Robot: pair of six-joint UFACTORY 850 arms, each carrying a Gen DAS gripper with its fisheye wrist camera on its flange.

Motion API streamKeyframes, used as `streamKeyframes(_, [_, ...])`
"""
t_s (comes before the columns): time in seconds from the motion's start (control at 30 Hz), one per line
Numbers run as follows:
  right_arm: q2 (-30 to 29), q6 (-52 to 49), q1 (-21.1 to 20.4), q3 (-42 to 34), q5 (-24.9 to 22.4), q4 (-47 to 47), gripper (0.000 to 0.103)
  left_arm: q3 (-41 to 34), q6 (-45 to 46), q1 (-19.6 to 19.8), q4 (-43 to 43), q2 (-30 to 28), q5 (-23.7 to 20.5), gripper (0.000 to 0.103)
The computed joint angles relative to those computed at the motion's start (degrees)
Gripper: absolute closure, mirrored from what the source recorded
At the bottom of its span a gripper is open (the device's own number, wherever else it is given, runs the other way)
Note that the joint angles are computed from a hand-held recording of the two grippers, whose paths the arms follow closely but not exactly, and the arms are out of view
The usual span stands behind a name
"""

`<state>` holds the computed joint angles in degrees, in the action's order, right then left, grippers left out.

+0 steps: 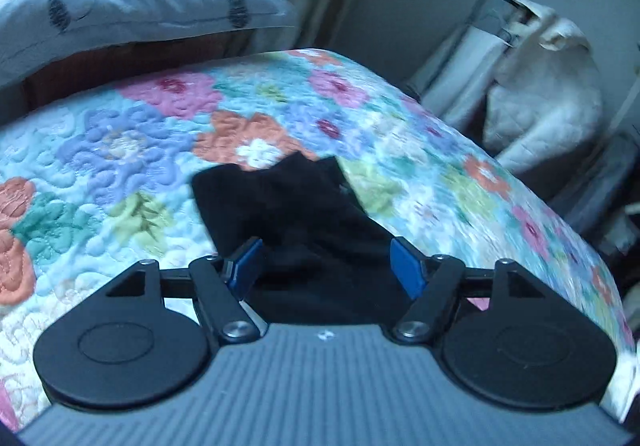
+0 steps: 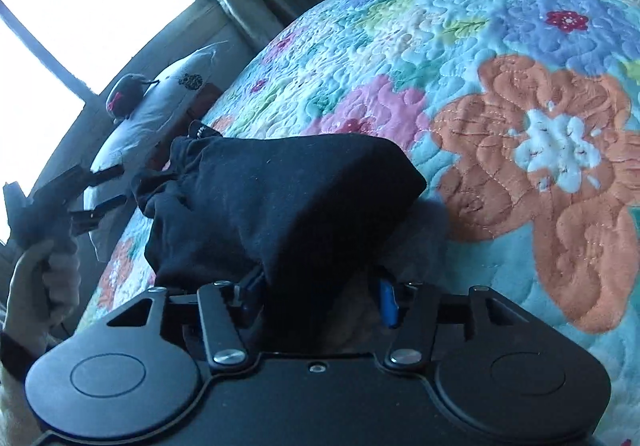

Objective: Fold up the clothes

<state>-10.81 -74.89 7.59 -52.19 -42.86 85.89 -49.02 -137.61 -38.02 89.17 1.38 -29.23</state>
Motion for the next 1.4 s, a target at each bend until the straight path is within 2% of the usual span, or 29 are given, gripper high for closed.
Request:
streamKeyframes(0.1, [-2.4,3.8,-0.6,-1.7,-3.2,3.2,0.043,-2.5,8.6,-6.0,-1.2,-2.7,4.1,0.033])
streamKeyframes(0.23, [-3.5,11.3,-0.5,-4.0,-3.3,3.4,0.041,-6.6,7.4,-12.0,6.7,-8.4,7.9,0.033])
streamKeyframes(0.33, [-3.8,15.1,-0.1,-6.4,-3.0,-1.1,0.041,-11.9,11.1,-15.0,4.8,-14.3,8.3,0.033])
streamKeyframes(0.4, [-3.8,16.4,0.0,-7.6,-2.8,-4.5,0.041,-16.0,18.0,-16.1,-1.6,-17.9,9.4,0.032])
streamKeyframes(0.43, [-3.8,16.8,-0.2,-8.0,-3.1,-5.5,0.041,-18.4,24.0,-17.0,-7.4,-20.1,8.2,0.027])
streamKeyframes(0.47, [-3.9,17.3,-0.4,-8.3,-3.7,-6.5,0.040,-21.1,30.0,-18.2,-13.2,-22.7,5.2,0.015])
streamKeyframes(0.57, [-4.5,17.7,-1.1,-8.9,-5.5,-8.2,0.039,-29.6,45.4,-21.3,-26.9,-29.6,-8.6,0.014])
streamKeyframes(0.63, [-4.8,17.7,-1.5,-8.8,-6.0,-8.0,0.038,-33.3,48.9,-23.2,-28.8,-32.8,-16.2,0.012])
streamKeyframes(0.67, [-4.9,17.7,-1.7,-8.6,-6.3,-7.8,0.038,-34.9,50.7,-23.9,-29.4,-34.3,-19.3,0.007])
streamKeyframes(0.7, [-5.1,17.7,-2.0,-8.5,-6.7,-7.5,0.037,-35.4,50.8,-24.3,-29.1,-35.2,-21.2,0.002])
streamKeyframes(0.73, [-5.2,17.7,-2.1,-8.3,-6.7,-7.4,0.035,-35.3,49.7,-24.5,-28.4,-35.6,-22.5,0.001])
streamKeyframes(0.8, [-5.8,17.5,-2.3,-8.2,-6.6,-7.1,0.032,-32.0,44.8,-24.2,-25.8,-34.1,-20.7,0.000])
streamKeyframes(0.87, [-7.1,17.5,-2.2,-8.7,-6.7,-7.3,0.026,-28.0,40.9,-23.7,-22.7,-31.6,-17.9,0.006])
streamKeyframes(0.9, [-7.9,17.5,-2.2,-9.2,-6.9,-7.6,0.025,-26.3,39.8,-23.5,-21.4,-30.4,-16.8,0.016])
streamKeyframes(0.93, [-9.0,17.5,-2.1,-10.0,-7.0,-8.0,0.025,-25.2,39.5,-23.3,-20.5,-29.4,-15.9,0.021])
streamKeyframes(1.0, [-10.2,16.1,-1.5,-10.9,-6.8,-7.0,0.024,-23.7,39.9,-22.9,-20.0,-27.6,-14.4,0.040])
streamKeyframes(1.03, [-10.4,14.0,-1.1,-11.3,-7.0,-5.6,0.033,-23.0,40.2,-22.7,-19.9,-26.8,-13.7,0.044])
streamKeyframes(1.07, [-10.7,11.4,-0.6,-11.6,-7.4,-4.0,0.057,-22.4,40.5,-22.4,-19.9,-25.9,-12.8,0.051])
streamKeyframes(1.1, [-10.9,9.6,0.0,-12.2,-7.9,-2.9,0.069,-21.9,40.8,-22.1,-19.9,-25.1,-11.9,0.062])
streamKeyframes(1.13, [-11.1,8.7,0.4,-13.1,-9.2,-2.1,0.081,-21.4,41.6,-21.7,-20.2,-24.0,-11.3,0.069])
streamKeyframes(1.17, [-10.8,8.2,0.8,-13.9,-11.0,-0.8,0.081,-20.8,42.2,-21.5,-20.4,-22.5,-11.5,0.074])
streamKeyframes(1.23, [-8.8,6.8,1.6,-15.3,-15.0,2.9,0.082,-19.0,40.3,-21.7,-18.6,-17.3,-13.6,0.076])
streamKeyframes(1.3, [-4.8,0.3,1.5,-15.0,-21.9,9.0,0.082,-18.8,40.4,-23.8,-17.9,-11.8,-18.8,0.076])
streamKeyframes(1.33, [-2.7,-1.9,0.8,-14.3,-24.8,10.8,0.083,-20.2,43.4,-25.7,-18.7,-10.3,-22.4,0.076])
streamKeyframes(1.4, [1.4,-0.4,-1.6,-11.5,-26.5,10.2,0.086,-22.9,50.2,-28.9,-21.9,-9.7,-24.6,0.076])
